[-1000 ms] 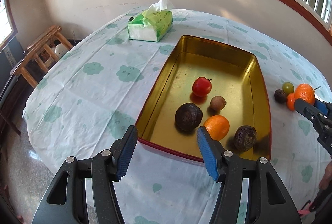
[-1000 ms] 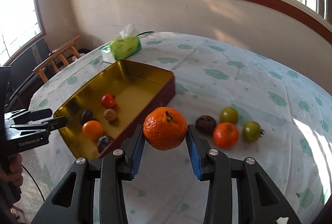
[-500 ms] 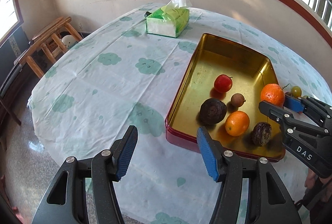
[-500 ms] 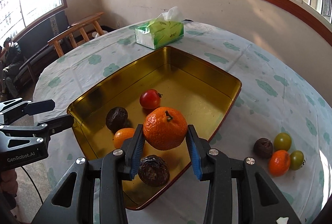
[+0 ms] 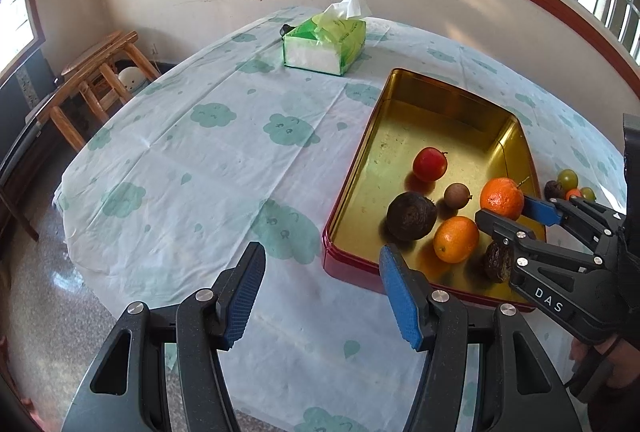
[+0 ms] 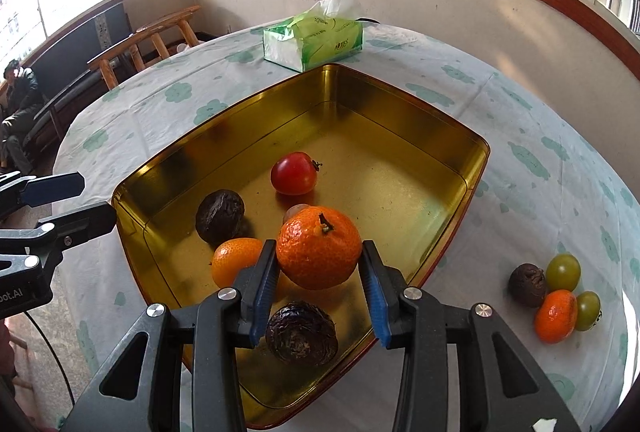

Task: Organize fruits
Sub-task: 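Carry the mandarin into the gold tin with the right gripper and release it, then grasp the dark green tomato with the right gripper while the left gripper grasps a bumpy mandarin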

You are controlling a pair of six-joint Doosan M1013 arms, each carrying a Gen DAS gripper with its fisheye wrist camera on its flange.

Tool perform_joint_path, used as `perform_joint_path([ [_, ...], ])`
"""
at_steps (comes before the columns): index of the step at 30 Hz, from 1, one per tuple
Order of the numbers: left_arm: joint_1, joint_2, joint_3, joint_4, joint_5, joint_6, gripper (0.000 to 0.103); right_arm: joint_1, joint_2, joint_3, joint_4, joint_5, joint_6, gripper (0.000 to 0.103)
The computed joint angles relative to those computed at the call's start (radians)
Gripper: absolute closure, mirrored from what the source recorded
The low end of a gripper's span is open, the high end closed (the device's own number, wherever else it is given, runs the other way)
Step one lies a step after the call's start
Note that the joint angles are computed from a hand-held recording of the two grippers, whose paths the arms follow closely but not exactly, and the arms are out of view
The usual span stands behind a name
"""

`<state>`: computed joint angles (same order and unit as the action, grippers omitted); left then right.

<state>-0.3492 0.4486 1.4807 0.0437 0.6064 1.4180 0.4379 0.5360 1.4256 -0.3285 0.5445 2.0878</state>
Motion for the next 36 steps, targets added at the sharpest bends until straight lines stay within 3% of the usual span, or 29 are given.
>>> perform_joint_path([
  [12, -0.009, -0.002, -0.003, 0.003, 0.008, 0.005, 0.043, 0.002, -0.016, 0.020, -0.012, -0.035, 0.024, 0.059],
  [17, -0.023, -0.007, 0.000, -0.007, -0.005, 0.027, 0.043, 0.002, -0.066, 0.085, -0.138, -0.107, 0.183, 0.057],
  [21, -0.037, -0.008, -0.004, -0.036, -0.009, 0.069, 0.043, -0.007, -0.116, 0.158, -0.303, -0.109, 0.374, 0.055],
  [24, -0.050, -0.005, -0.009, -0.066, -0.006, 0.107, 0.043, -0.025, -0.152, 0.216, -0.409, -0.073, 0.509, 0.055],
  [29, -0.076, -0.003, -0.018, -0.125, 0.004, 0.186, 0.043, -0.080, -0.192, 0.295, -0.448, 0.004, 0.631, 0.055],
  [36, -0.111, 0.010, -0.047, -0.231, 0.050, 0.302, 0.042, -0.148, -0.192, 0.336, -0.426, 0.003, 0.661, 0.054],
])
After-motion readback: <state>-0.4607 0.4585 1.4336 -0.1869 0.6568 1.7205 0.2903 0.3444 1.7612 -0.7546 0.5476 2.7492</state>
